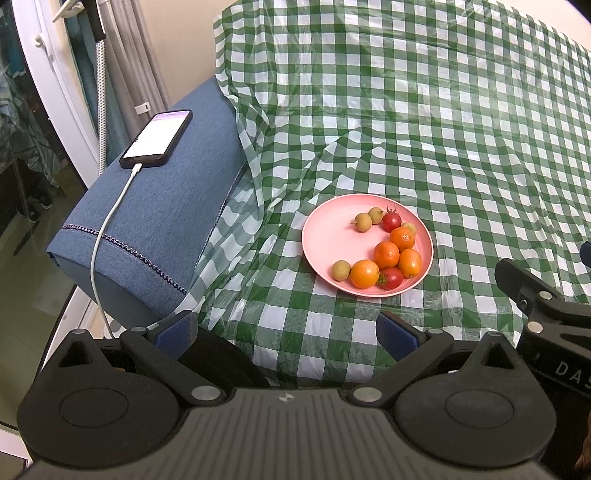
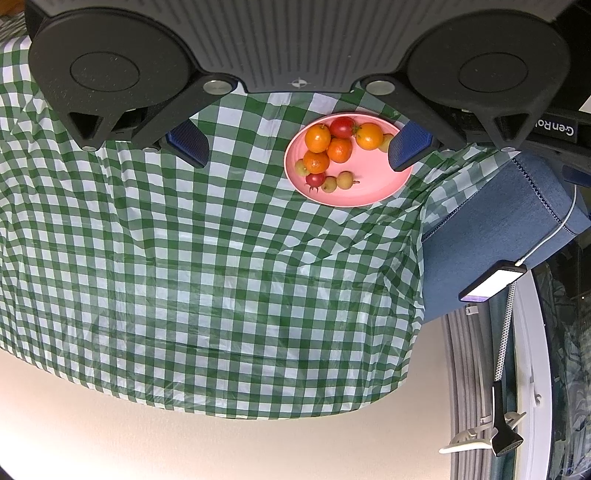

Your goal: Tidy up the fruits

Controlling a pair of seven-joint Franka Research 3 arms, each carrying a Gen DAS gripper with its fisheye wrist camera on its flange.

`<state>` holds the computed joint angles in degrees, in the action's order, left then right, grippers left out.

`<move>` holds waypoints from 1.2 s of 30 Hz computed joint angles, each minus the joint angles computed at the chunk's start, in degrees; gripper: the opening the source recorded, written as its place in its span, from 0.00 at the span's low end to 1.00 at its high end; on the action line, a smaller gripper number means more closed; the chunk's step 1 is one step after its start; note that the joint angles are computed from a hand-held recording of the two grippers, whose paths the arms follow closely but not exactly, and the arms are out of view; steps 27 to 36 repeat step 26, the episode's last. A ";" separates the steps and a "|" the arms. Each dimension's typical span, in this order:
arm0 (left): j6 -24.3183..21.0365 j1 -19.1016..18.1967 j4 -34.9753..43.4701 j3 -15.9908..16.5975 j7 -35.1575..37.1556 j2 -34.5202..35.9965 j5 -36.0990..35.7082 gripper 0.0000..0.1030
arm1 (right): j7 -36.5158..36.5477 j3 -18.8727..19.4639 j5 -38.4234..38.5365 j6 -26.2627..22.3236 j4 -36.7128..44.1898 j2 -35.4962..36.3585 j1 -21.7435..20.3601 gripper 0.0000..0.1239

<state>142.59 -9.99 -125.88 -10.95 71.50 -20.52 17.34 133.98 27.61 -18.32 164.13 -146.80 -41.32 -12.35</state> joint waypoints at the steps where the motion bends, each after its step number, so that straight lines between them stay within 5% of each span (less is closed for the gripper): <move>1: 0.00 0.01 0.00 -0.01 0.00 0.00 0.00 1.00 | -0.07 -0.09 -0.02 0.00 0.00 0.00 0.09 0.83; 36: 0.61 0.49 -0.28 0.33 1.18 0.06 0.23 1.00 | -0.08 -0.03 0.02 0.26 -0.16 -0.04 -0.04 0.83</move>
